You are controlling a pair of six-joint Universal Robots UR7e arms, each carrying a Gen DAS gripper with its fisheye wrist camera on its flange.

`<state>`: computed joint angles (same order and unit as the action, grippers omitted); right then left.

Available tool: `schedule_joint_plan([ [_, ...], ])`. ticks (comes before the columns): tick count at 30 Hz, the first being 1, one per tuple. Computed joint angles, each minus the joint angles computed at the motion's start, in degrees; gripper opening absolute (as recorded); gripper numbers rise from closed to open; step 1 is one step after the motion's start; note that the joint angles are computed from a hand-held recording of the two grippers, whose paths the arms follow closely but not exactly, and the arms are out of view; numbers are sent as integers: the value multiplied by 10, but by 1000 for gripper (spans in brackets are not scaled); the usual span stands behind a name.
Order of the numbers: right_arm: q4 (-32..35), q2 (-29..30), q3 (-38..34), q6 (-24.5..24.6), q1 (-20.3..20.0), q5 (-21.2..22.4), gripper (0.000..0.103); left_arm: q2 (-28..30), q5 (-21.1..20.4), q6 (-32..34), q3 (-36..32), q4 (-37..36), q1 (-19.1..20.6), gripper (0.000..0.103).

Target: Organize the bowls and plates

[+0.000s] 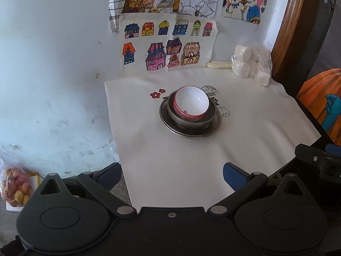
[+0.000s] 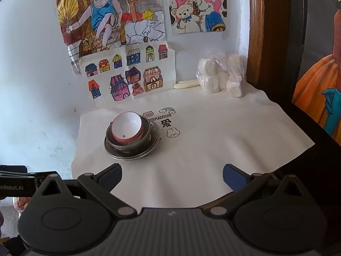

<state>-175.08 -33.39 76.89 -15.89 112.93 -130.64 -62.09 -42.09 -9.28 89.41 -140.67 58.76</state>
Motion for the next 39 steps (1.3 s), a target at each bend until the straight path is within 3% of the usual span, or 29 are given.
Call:
schedule_joint_plan([
  [14,28,-5,2,4,-7,7,103,10,-10,-7,-16,43,7,101],
  [39,59,-2,-13,9,-11,13,103,13,0,-18,-18,48,6,100],
])
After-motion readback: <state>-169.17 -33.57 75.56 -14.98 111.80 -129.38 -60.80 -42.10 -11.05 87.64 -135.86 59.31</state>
